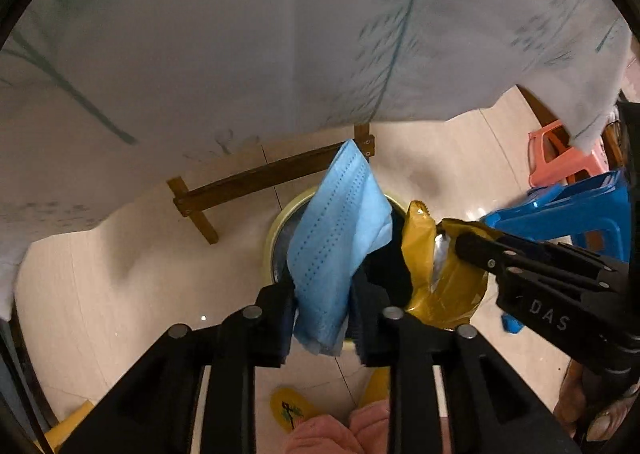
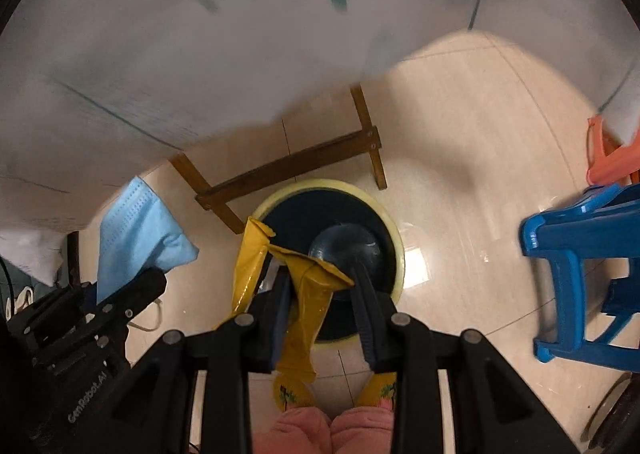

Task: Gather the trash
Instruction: 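Carry the blue mask in the left tool while the right tool carries the yellow bag to the bin, then open the left tool over the bin while the right tool releases the yellow bag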

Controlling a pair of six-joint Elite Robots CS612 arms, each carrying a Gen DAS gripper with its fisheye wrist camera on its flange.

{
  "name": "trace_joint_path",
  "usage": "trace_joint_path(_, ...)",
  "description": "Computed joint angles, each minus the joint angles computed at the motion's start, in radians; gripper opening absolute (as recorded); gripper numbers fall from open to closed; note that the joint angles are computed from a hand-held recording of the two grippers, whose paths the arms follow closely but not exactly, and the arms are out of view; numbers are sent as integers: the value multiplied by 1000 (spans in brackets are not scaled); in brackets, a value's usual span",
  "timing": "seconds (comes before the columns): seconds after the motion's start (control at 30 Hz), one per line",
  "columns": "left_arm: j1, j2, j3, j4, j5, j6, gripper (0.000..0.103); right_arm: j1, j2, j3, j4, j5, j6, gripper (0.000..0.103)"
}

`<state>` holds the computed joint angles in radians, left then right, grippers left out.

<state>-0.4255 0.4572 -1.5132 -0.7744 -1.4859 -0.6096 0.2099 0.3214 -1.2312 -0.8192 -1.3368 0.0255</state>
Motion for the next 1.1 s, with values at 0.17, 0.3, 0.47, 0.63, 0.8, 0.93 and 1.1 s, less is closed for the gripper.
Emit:
trace_joint_path(0.17, 0, 54, -17, -45, 3, -10, 60, 2, 51, -9, -36, 19, -5, 33)
trace_joint_path(0.3, 7, 79, -20, -58, 15, -13, 88, 4, 78, -4, -48, 39, -3, 37)
trace_joint_path(0.47, 12, 93, -27, -50, 28, -14, 93, 8, 93, -14, -49, 11, -6, 49)
trace_joint_path(0.63, 13, 80, -35, -32, 48, -15, 93, 8, 92, -28, -55, -3, -18, 51)
trace_joint_path(0.8, 4, 32, -37, 17, 66, -28, 93, 8, 48, -15, -50, -23, -2, 51)
trace_joint_path(0.93, -4, -29, -29, 68, 70, -75, 93, 6, -1, -3, -33, -25, -1, 51)
trace_joint_path(1.1, -15, -129, 12, 108, 90, -125, 93, 4, -70, 19, -10, -19, -9, 51)
